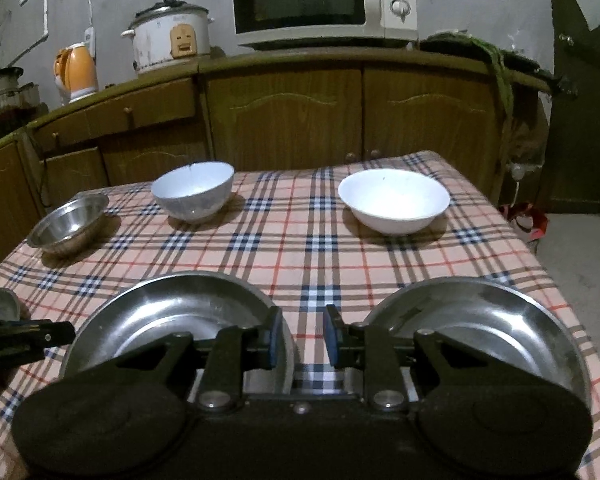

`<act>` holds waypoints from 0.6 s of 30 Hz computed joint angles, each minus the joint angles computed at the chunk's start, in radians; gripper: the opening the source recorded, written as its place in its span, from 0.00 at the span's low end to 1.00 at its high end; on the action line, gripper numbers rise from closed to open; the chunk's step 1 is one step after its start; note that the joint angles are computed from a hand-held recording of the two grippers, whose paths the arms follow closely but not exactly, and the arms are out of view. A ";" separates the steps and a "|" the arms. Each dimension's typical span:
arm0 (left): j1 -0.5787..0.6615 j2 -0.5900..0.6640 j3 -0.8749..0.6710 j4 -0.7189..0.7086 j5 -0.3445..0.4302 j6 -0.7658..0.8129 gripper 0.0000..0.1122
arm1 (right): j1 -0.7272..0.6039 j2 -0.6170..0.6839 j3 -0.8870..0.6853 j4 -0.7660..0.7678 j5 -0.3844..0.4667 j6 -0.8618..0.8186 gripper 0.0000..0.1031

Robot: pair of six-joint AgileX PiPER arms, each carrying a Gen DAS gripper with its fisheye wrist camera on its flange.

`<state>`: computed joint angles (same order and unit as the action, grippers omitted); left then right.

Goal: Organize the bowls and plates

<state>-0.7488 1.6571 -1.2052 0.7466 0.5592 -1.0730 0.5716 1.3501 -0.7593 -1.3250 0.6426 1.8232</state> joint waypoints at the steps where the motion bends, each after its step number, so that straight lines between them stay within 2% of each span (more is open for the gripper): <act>1: -0.007 -0.005 -0.001 -0.006 -0.001 0.004 0.20 | 0.003 -0.014 0.005 0.007 0.007 -0.010 0.26; 18: -0.145 0.033 -0.110 -0.079 0.029 0.084 0.20 | 0.063 -0.266 0.107 0.143 0.205 -0.159 0.26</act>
